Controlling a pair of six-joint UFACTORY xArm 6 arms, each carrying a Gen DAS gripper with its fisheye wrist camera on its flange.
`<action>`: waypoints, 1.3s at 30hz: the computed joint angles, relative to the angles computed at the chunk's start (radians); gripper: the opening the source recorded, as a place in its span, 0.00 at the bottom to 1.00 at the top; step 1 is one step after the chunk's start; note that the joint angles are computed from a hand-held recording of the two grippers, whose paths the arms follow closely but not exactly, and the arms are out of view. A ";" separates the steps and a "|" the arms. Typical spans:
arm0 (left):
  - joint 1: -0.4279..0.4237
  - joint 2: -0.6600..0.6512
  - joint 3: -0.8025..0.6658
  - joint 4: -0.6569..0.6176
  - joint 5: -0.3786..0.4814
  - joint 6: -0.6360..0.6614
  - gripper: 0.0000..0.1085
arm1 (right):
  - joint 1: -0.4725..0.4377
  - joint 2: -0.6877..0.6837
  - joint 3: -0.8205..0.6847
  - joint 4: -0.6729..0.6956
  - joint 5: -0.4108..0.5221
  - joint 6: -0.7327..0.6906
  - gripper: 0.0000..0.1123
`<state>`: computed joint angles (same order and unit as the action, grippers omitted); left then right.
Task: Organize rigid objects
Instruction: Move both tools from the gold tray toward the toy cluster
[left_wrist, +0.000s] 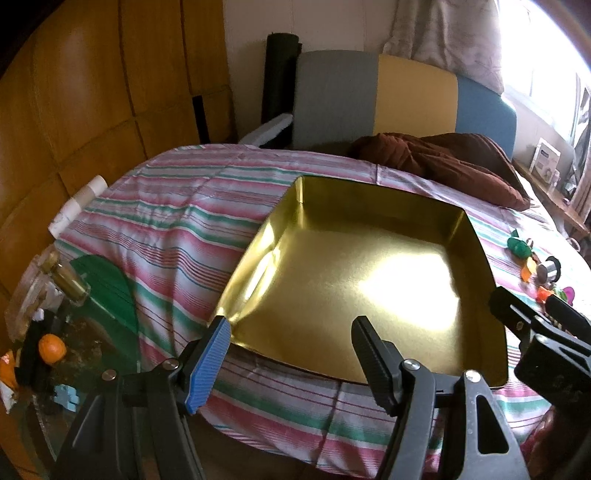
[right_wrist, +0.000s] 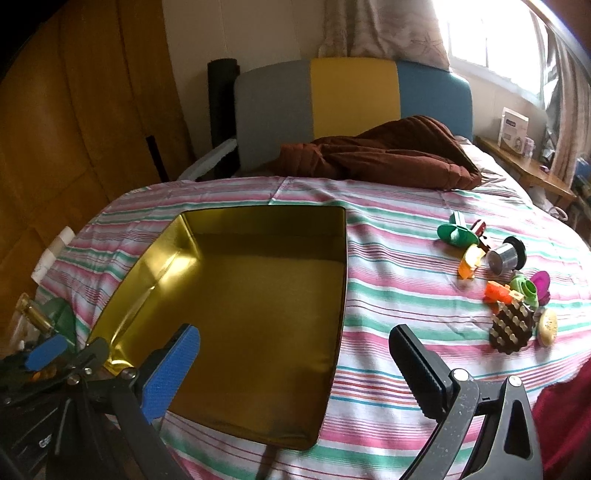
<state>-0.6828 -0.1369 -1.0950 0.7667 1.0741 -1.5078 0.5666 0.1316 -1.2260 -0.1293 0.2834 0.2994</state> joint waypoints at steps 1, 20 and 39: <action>0.006 -0.004 0.009 -0.013 -0.026 0.002 0.64 | -0.003 -0.006 0.008 0.005 -0.008 -0.009 0.92; 0.011 0.087 -0.014 -0.123 -0.328 0.186 0.64 | -0.162 -0.039 0.060 0.264 0.074 -0.220 0.92; -0.035 0.149 -0.073 -0.176 -0.409 0.248 0.64 | -0.544 0.198 -0.339 0.240 0.482 -0.122 0.87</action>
<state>-0.7176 0.0125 -1.1683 0.5905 0.6653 -1.2597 0.0223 0.3300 -1.5652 0.1105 0.7654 0.1773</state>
